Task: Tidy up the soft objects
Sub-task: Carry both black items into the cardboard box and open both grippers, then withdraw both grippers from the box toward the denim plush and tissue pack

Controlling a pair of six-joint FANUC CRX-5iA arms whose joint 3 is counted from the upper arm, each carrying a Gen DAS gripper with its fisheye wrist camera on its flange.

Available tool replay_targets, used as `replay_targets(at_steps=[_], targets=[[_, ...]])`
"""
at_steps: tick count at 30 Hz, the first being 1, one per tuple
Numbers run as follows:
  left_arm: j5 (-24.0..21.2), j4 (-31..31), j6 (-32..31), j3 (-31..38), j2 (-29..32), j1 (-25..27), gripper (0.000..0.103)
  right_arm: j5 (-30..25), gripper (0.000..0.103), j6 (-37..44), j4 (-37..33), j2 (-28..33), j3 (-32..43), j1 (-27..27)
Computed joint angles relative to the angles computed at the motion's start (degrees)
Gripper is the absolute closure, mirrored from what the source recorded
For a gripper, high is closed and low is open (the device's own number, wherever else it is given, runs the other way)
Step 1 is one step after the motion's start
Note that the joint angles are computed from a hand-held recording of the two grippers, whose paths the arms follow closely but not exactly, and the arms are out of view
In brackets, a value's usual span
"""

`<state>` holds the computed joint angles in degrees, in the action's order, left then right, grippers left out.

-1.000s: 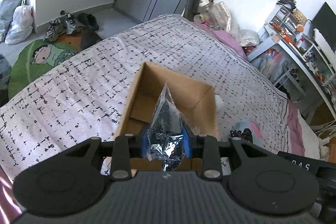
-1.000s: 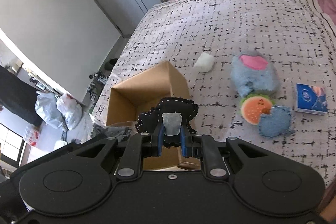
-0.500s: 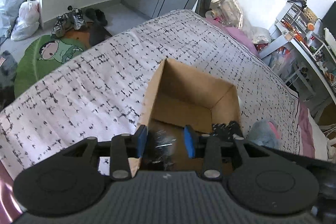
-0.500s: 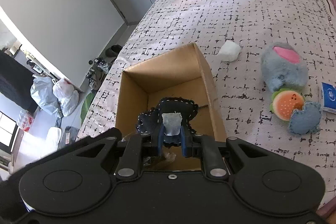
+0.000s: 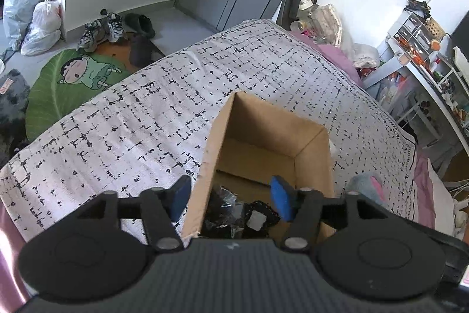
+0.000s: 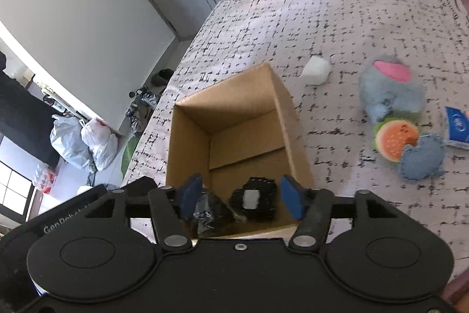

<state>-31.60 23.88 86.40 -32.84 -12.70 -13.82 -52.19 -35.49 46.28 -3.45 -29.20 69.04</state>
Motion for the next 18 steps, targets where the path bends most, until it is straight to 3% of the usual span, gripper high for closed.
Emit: replay_targets(at_steps=[2, 4, 10, 18], targets=[[-0.84, -2.76, 3.09, 1.22, -0.05, -0.63, 0.031, -2.36, 0.025, -0.25, 0.12, -1.15, -0.57, 1.07], [-1.49, -4.96, 5.76, 2.3, -0.14, -1.44, 0.024, -4.55, 0.02, -0.75, 0.39, -1.91, -1.07, 1.88], [-3.7, -11.6, 12.23, 5.5, -0.35, -4.76, 0.016, -9.7, 0.017, -2.69, -1.07, -6.14, -3.67, 4.39], [-8.18, -21.81, 21.45, 11.09, 0.71, -11.04, 0.014, -16.72, 0.007, -5.89, -1.09, -11.76, -7.45, 8.38]])
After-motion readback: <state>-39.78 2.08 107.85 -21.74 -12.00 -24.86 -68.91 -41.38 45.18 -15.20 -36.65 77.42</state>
